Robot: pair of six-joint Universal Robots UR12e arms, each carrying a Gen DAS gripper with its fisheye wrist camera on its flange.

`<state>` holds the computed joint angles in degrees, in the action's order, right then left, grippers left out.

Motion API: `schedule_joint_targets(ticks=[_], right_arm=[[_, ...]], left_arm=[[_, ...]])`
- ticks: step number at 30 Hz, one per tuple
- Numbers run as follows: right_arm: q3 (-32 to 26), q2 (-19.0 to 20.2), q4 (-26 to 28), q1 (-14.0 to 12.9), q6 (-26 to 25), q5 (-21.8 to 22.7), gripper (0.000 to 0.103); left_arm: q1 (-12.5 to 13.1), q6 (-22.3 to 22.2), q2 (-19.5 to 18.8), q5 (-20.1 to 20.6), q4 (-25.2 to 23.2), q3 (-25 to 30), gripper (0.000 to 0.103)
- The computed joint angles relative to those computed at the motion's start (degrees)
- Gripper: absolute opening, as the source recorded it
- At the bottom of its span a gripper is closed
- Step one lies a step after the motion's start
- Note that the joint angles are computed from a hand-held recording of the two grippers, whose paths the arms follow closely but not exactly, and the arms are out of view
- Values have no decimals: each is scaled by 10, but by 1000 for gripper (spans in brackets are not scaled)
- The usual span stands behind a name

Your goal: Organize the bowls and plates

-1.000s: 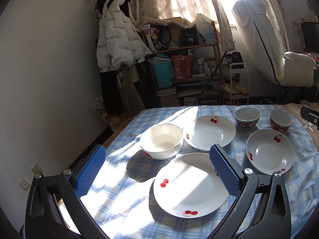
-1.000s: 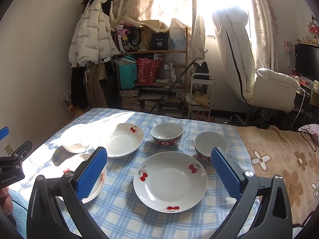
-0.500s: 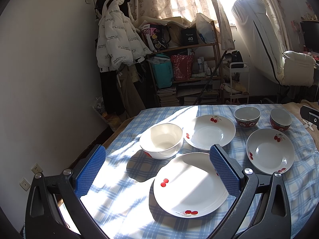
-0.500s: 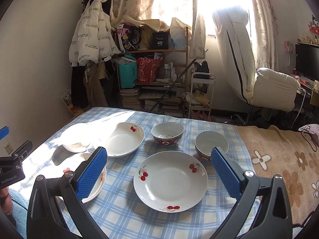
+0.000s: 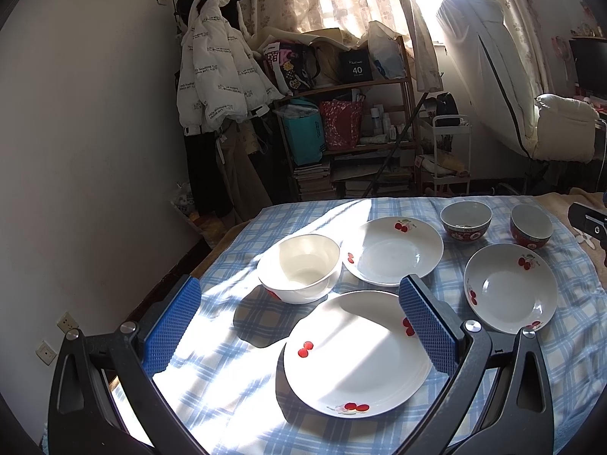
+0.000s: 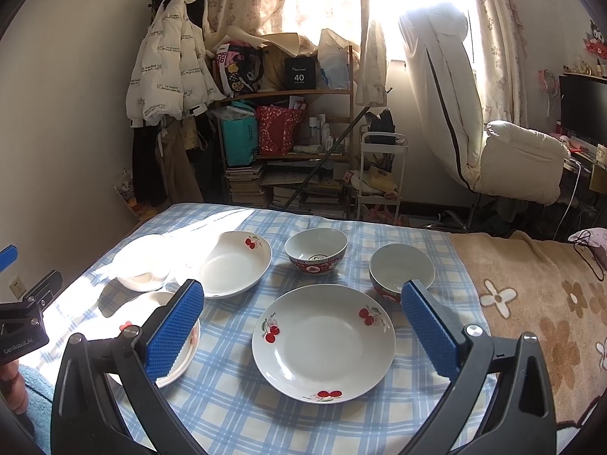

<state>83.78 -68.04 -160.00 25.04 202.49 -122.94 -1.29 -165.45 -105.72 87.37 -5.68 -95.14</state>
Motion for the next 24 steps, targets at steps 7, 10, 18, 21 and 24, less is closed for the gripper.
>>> schedule_joint_targets(ticks=[7,10,18,21,24], right_arm=[[-7,-1,29,-8,23,3,103],[-9,-3,47,-16,42,13,103],[-12,-3,73,-35,59,23,103],[-14,-2,86,-44,67,36,103],[-16,0,96,-50,68,41,103]], left_arm=[[-12,12,-7,-4,-39,26,102],[-20,26,-13,-4,-51,39,102],[-43,48,-44,-3,-76,90,102],[-53,56,-58,-1,-84,108,102],[-61,65,-72,-9,-104,129,102]])
